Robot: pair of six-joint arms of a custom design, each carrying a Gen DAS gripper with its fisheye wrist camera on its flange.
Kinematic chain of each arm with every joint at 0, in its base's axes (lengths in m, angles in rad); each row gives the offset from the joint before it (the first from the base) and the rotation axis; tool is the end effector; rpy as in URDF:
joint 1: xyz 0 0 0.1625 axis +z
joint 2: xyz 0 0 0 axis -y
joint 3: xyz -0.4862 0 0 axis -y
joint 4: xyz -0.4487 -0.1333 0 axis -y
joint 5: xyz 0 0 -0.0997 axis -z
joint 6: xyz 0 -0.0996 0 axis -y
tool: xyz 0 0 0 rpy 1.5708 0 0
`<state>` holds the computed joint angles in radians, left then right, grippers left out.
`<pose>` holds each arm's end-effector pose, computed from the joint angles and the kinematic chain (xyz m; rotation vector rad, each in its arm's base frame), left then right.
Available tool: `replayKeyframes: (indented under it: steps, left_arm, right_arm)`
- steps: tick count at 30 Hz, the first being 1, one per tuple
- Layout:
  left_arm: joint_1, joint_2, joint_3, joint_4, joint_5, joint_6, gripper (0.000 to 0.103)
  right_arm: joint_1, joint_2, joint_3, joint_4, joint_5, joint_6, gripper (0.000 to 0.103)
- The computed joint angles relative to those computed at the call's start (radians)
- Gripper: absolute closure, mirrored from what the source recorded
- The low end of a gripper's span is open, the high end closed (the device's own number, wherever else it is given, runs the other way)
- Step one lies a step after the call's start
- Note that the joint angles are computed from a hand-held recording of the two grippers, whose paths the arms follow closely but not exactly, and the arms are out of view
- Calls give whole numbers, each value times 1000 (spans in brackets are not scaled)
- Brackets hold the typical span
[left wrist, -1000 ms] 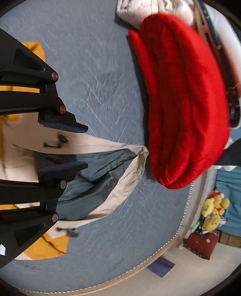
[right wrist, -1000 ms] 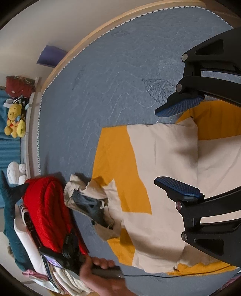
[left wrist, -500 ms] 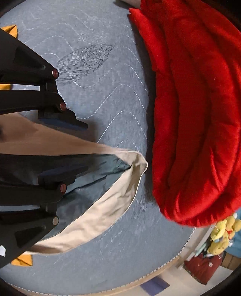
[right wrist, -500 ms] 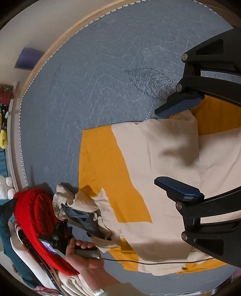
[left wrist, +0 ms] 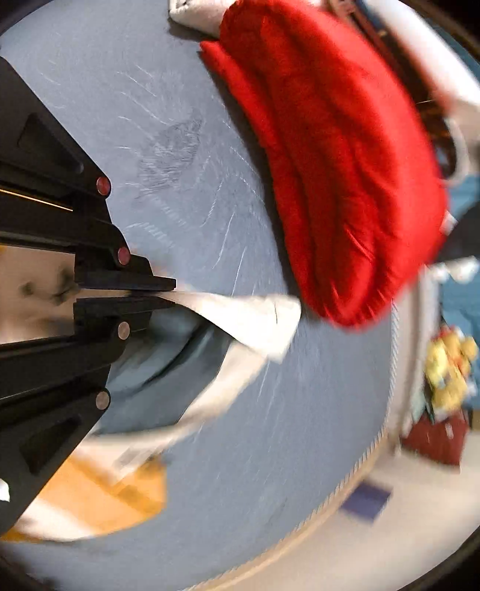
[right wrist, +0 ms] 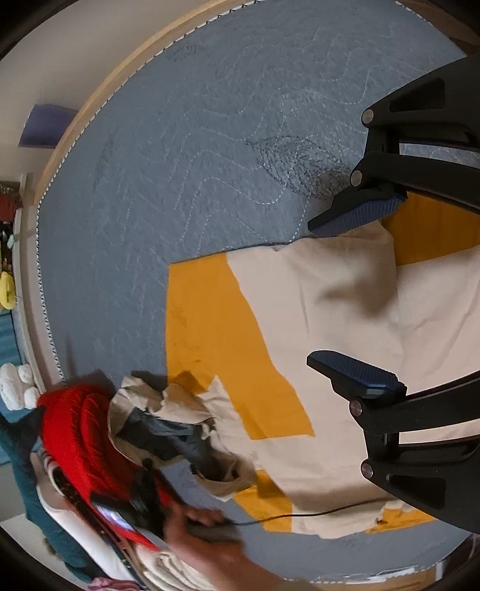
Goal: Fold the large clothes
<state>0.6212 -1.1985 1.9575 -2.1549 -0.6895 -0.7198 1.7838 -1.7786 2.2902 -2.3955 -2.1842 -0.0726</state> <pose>-0.3571 -0.5140 0.2269 0.3645 2.3143 -0.6803 0.1611 -0.3855 0.3718 0.2336 -2.5082 0.4520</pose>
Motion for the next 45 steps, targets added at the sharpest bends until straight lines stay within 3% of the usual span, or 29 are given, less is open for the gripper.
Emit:
replayKeyframes:
  steps: [4,8,11,15,17,20,21,23,25,27,32,38,40,41,45]
  left_arm:
    - [-199,-131,107,112,-8,-66,102]
    - [-412,-236,181,347,-46,-257,102]
    - [-572,-278,236,490,-138,-461,102]
    - [-675,-325,306,518,-306,-675,99]
    - [-723,-351,328,526,-334,-792,98]
    - [-728,-379,329,597,-305,-919,95]
    - [-724,-392,337,598,-299,-957,88]
    - [-671,-441,362,603,-293,-1049,73]
    - [-638,-479,394,603,-291,-1131,71]
    - [-602,-544,450,553,-311,-1202,71]
    - [-522,-697,595,307,-302,-1256,71]
    - [-472,-697,665,74,-307,-1178,68]
    - [-466,-673,653,95,-298,-1181,73]
    - [-481,-664,637,139,-276,-1198,90]
    - [-522,-586,548,208,-197,-1053,97]
  right_arm:
    - [13,-33,-8,13,23,10,39]
    - [22,-75,-12,26,54,30,39]
    - [28,-110,-13,40,91,41,39]
    - [40,-150,-10,60,145,42,39]
    - [48,-162,-8,63,160,38,39]
    - [60,-176,1,58,180,30,39]
    - [61,-176,3,59,184,34,39]
    - [54,-176,7,70,199,47,39]
    - [42,-170,11,84,230,53,39]
    - [48,-155,19,79,237,50,39]
    - [42,-122,30,71,312,42,39]
    - [37,-67,47,7,462,14,39]
    - [28,-50,50,-3,524,12,39]
    - [22,-40,52,-12,562,13,39]
    - [19,-1,62,-64,626,38,38]
